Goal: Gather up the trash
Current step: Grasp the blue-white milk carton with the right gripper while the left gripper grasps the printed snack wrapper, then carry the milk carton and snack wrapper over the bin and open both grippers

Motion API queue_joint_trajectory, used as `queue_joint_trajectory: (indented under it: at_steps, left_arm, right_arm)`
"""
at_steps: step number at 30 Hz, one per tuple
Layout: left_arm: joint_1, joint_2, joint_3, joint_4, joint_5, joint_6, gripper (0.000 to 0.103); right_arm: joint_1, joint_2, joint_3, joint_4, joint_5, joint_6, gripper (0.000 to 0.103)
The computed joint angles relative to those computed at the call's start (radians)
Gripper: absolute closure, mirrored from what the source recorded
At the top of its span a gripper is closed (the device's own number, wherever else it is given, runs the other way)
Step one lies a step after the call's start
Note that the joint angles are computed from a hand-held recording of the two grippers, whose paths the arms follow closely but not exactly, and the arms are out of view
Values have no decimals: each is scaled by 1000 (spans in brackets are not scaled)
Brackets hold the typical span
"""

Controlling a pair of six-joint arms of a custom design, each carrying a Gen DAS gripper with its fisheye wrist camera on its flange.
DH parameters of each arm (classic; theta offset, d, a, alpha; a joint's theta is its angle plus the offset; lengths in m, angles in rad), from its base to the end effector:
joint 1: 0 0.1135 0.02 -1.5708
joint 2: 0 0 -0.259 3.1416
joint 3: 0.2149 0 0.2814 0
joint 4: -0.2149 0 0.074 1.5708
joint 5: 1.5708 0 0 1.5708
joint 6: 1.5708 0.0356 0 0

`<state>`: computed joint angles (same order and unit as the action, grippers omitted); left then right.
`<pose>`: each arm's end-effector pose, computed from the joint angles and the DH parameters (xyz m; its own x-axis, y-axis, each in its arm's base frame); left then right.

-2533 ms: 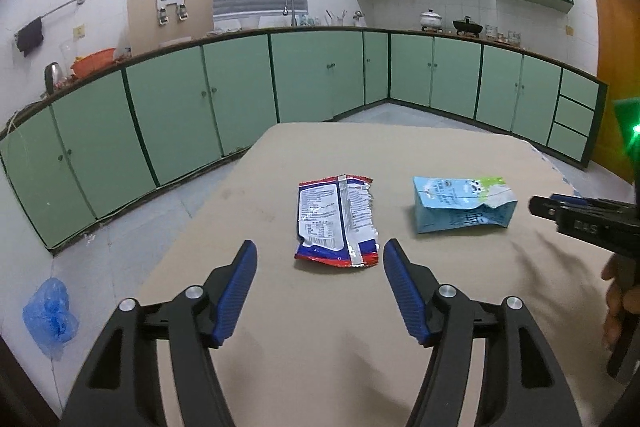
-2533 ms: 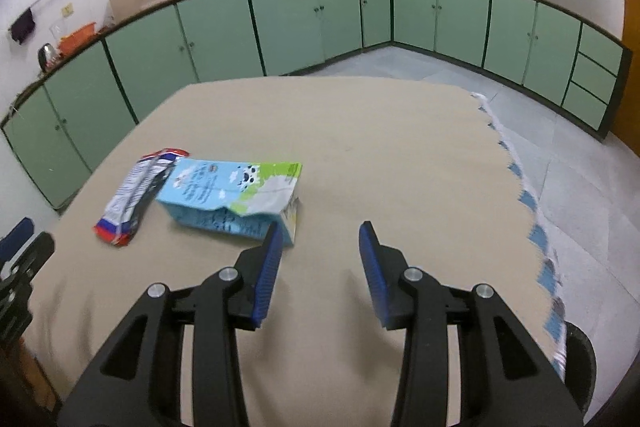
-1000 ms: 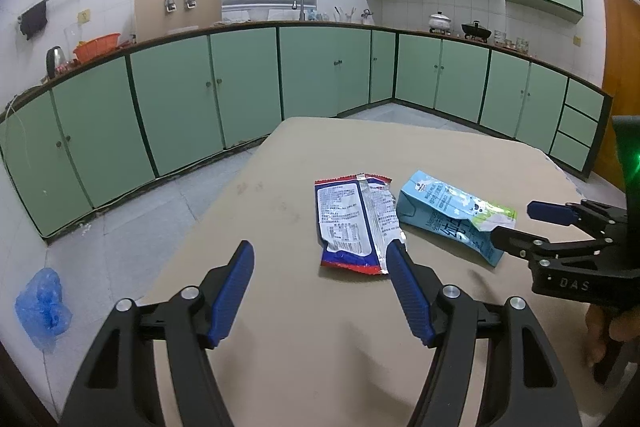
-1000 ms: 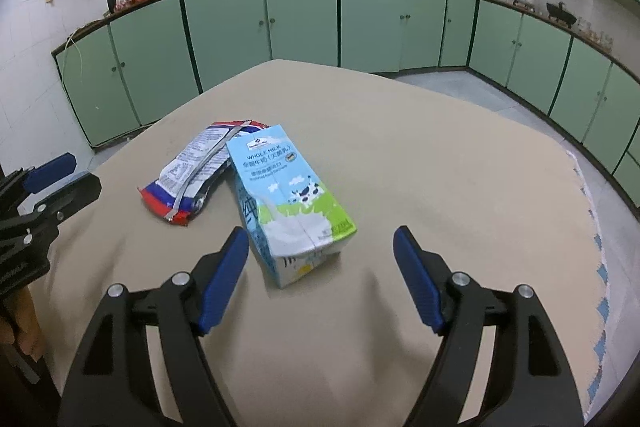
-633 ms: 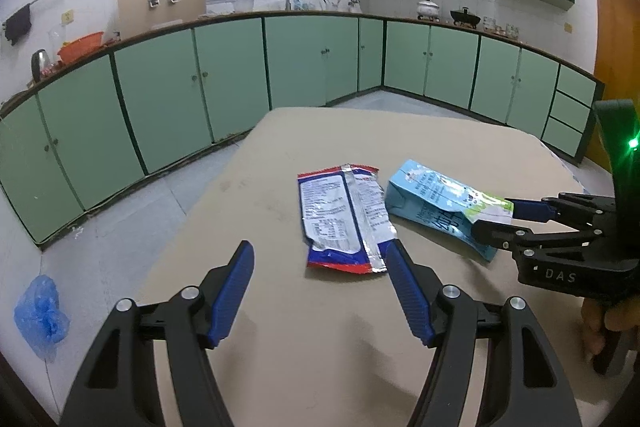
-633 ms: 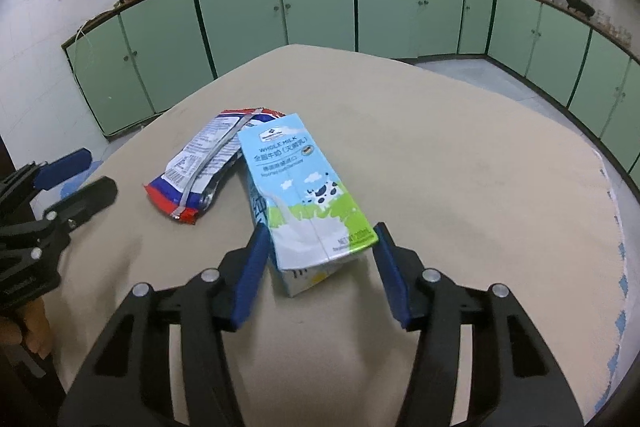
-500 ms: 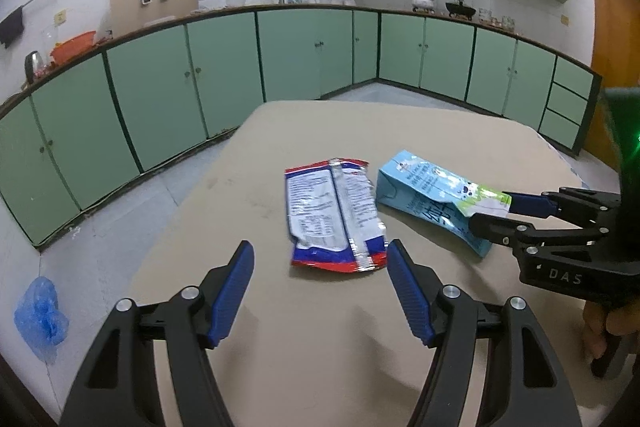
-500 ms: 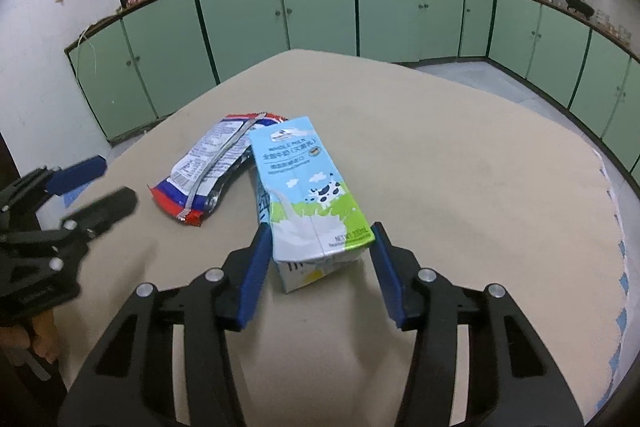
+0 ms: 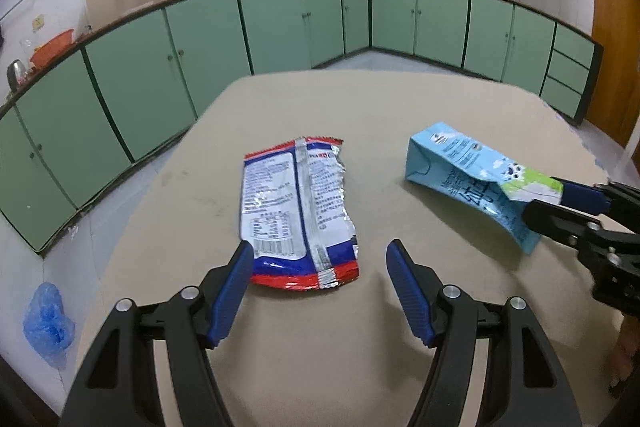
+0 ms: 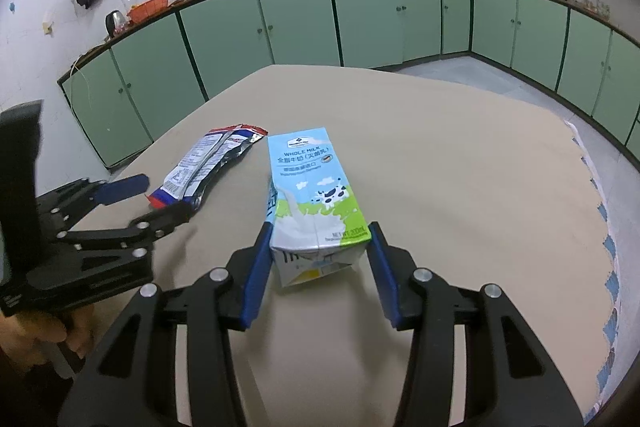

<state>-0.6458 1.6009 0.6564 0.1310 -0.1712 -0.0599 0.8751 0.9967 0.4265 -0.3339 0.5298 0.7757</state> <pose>0.2532 -0.1832 0.1055 -0.6092 0.3852 -0.6931 0.4639 0.8820 0.0825 0.1471 0.1481 0.1508 -0.6831 0.1246 -0.7196 0.0228 0.9885 0.1495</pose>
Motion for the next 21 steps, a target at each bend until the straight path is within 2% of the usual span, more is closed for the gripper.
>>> queue_joint_trajectory:
  at_steps: [4,5,6,8,9,15,21]
  left_arm:
    - [15,78,77,-69,15,-17,38]
    - [19,78,76,-70,18,-19,42]
    - [27,76,76,-71,35,-19,51]
    - [38,58,57,-52,61,-19,57]
    - [51,54,55,-55,99,-15,96]
    - [66,-55,-25,-22,136,-28,101]
    - [51,-175,-72,-66,145,-30,103]
  right_arm:
    - [8,-1,-3,-3,2,5,58]
    - [8,0,-1,-4,2,6,58]
    - [9,-1,1,-7,3,7,58]
    - [17,0,4,-14,7,12,58]
    - [24,2,7,-18,13,16,58]
    - [55,-27,20,-63,41,40,58]
    - [112,-107,33,-159,94,104,58]
